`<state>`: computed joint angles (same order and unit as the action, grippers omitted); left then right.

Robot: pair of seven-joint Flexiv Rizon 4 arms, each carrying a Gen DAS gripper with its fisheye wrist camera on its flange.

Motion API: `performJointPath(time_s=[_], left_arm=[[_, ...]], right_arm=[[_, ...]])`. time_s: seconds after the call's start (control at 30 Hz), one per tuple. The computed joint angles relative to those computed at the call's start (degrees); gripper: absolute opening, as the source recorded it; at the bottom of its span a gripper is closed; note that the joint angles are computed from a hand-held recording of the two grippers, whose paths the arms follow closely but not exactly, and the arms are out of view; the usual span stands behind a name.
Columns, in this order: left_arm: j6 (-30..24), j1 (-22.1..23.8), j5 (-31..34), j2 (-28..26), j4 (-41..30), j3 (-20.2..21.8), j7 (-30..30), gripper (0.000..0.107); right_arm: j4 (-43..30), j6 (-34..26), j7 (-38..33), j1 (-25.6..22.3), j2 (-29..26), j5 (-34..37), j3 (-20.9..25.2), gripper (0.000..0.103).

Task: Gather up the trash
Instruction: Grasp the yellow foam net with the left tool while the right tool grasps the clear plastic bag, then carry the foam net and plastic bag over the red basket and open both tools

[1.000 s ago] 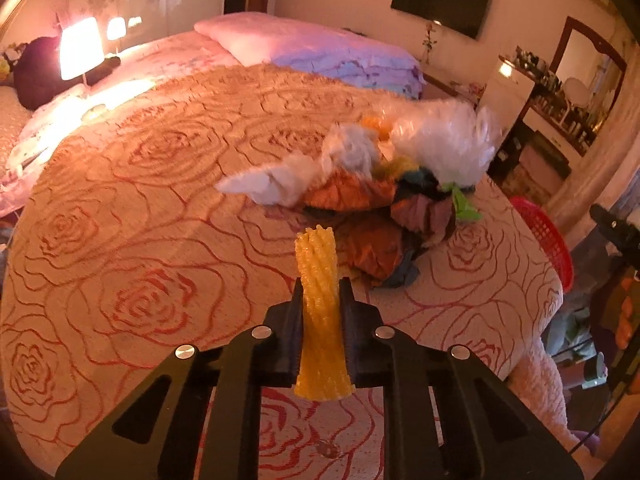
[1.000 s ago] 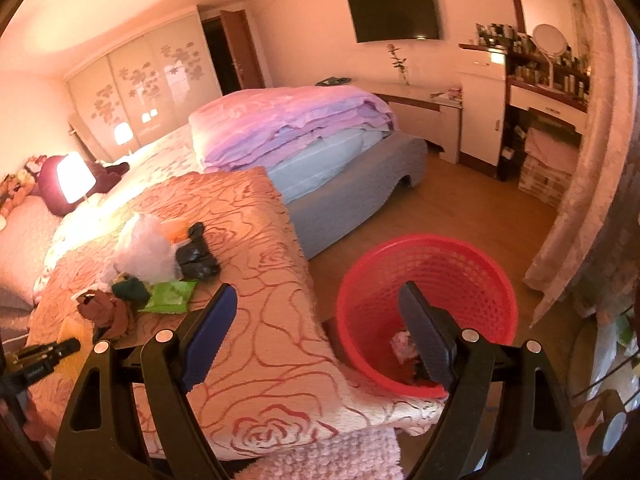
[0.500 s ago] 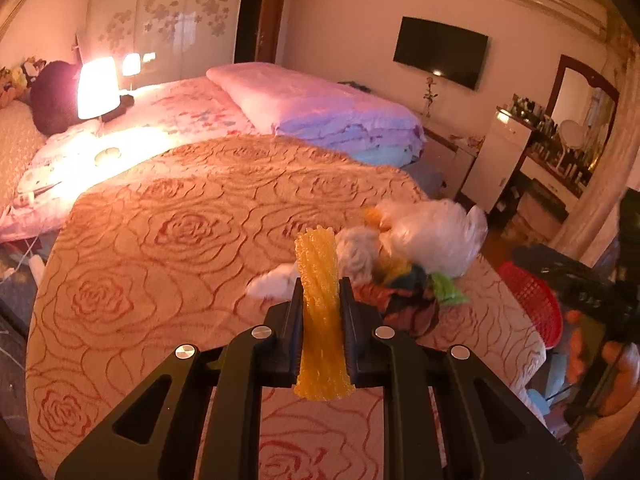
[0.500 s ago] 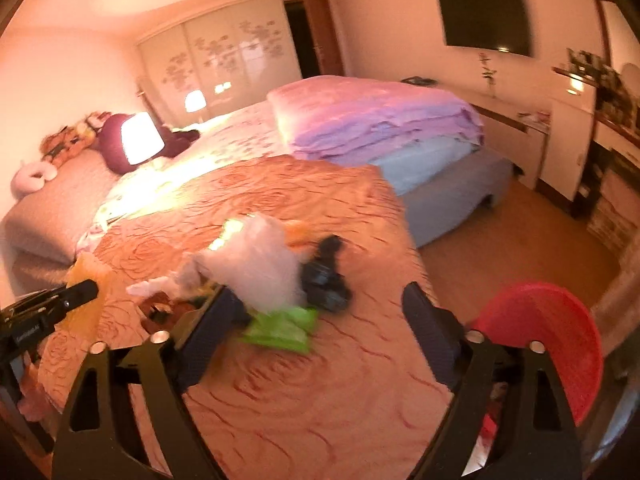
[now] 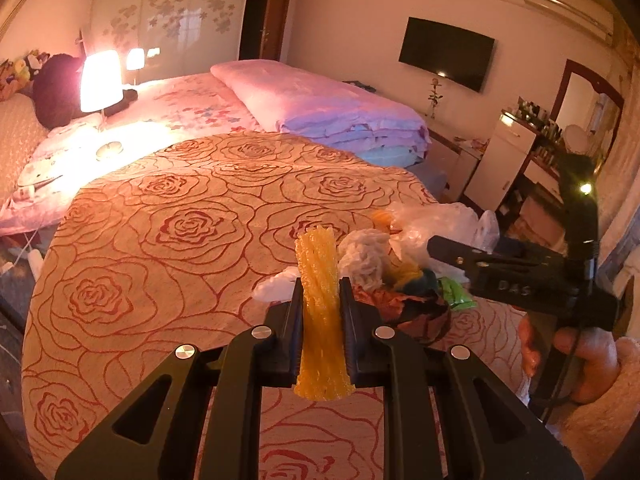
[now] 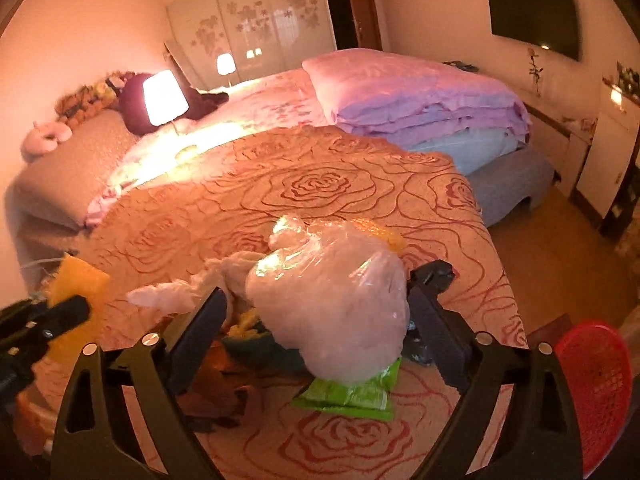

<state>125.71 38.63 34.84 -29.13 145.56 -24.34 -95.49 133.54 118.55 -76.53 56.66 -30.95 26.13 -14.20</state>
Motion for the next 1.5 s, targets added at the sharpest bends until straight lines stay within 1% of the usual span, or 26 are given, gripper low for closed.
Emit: performJointPath(time_s=[0.03,0.07,0.1,0.13,0.2,0.3,0.37,0.43,0.57,0.83,0.97,1.07,1.27,1.4,1.5], left_arm=[[0.1,0.0,0.1,-0.2,0.0,0.1,0.0,0.016],[0.2,0.1,0.1,-0.3,-0.1,0.2,0.0,0.016],[0.3,0.0,0.1,-0.3,-0.1,0.3,0.0,0.015],[0.3,-0.1,0.0,-0.3,-0.1,0.5,0.0,0.016],[0.3,-0.3,0.0,-0.4,-0.1,0.6,-0.1,0.016],[0.4,-0.7,-0.3,-0.1,0.0,1.0,-0.1,0.016],[0.5,-0.8,-0.4,0.2,0.1,1.1,-0.4,0.016],[0.7,-1.0,-0.4,0.5,0.2,1.3,-0.5,0.015],[0.9,-0.8,0.1,1.1,0.3,1.3,-1.2,0.016],[1.5,-1.5,1.0,2.3,0.5,1.8,-2.8,0.016],[1.2,-1.7,1.4,3.0,0.5,1.5,-3.6,0.016],[0.9,-2.0,1.7,3.2,0.3,1.1,-4.1,0.016],[0.2,-3.8,1.6,3.7,-0.4,0.2,-4.5,0.016],[-0.8,-6.3,1.0,3.7,-1.5,-0.8,-4.1,0.016],[-1.5,-9.5,-0.2,3.1,-2.4,-0.8,-3.0,0.016]], right_arm=[[-0.3,-1.1,0.1,-0.1,-0.1,-0.3,-0.1,0.078],[-0.5,-1.5,0.3,-0.6,-0.2,-0.9,0.4,0.072],[-0.5,-1.4,0.6,-0.6,-0.5,-1.1,0.4,0.067],[-0.5,-1.1,0.6,-0.2,-0.8,-1.0,-0.1,0.065],[-0.3,-0.8,0.4,1.1,-1.1,-0.7,-1.0,0.054],[0.0,0.2,0.1,0.9,-1.1,-0.9,-0.6,0.048],[0.3,1.2,-0.2,1.0,-0.6,-0.3,-0.4,0.047],[0.6,2.4,-1.2,2.3,0.0,1.2,-1.1,0.046],[1.5,5.4,-4.5,3.7,2.8,4.8,-0.7,0.046],[2.9,8.5,-13.0,8.1,7.7,16.5,-0.7,0.046],[3.5,10.0,-15.4,7.0,8.8,20.7,1.8,0.046],[3.7,10.7,-18.5,7.1,9.6,25.3,2.3,0.046],[3.9,12.7,-21.8,3.8,10.4,31.1,6.0,0.046],[4.5,14.6,-22.1,0.4,10.4,33.8,9.4,0.046],[5.3,16.1,-22.0,-2.3,10.6,35.6,11.8,0.046]])
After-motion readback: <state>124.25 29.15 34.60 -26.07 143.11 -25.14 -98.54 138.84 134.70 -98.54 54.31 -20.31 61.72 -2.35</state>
